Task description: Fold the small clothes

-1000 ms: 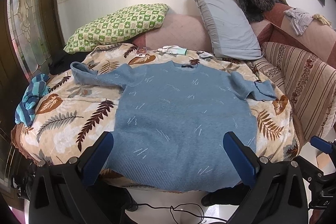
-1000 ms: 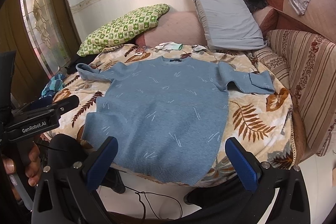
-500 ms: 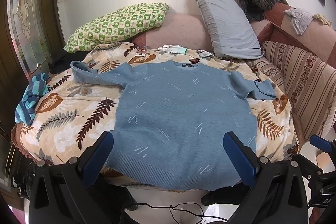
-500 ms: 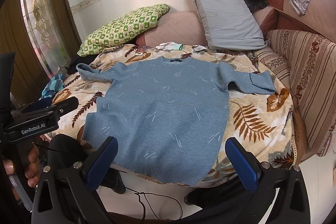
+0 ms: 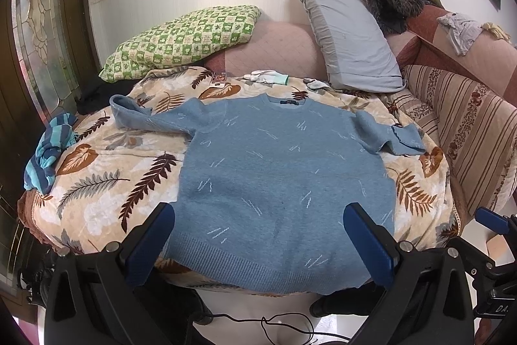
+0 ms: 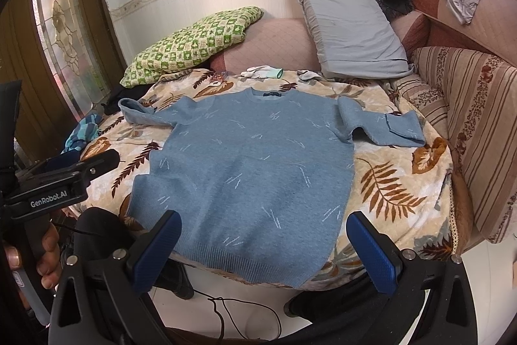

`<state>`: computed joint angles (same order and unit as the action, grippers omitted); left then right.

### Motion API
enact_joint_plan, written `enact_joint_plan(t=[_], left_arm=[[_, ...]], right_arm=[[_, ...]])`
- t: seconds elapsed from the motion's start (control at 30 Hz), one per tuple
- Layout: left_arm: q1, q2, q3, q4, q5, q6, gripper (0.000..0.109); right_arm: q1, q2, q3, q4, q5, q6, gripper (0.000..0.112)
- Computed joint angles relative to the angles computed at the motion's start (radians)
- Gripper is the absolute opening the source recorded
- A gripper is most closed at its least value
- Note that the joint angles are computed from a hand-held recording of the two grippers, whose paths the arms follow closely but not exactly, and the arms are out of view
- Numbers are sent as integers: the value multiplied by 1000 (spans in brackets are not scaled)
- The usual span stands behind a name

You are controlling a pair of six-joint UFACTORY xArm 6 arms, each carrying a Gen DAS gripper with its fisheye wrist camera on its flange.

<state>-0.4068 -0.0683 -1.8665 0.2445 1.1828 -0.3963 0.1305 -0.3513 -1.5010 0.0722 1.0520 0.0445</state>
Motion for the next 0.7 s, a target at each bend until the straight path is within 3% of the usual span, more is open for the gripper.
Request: enact_joint_plan(t=[0.7], left_arm=[[3,4,-14,-2,8,6,103]], right_arm=[[8,4,-2,-9,-2,4,103]])
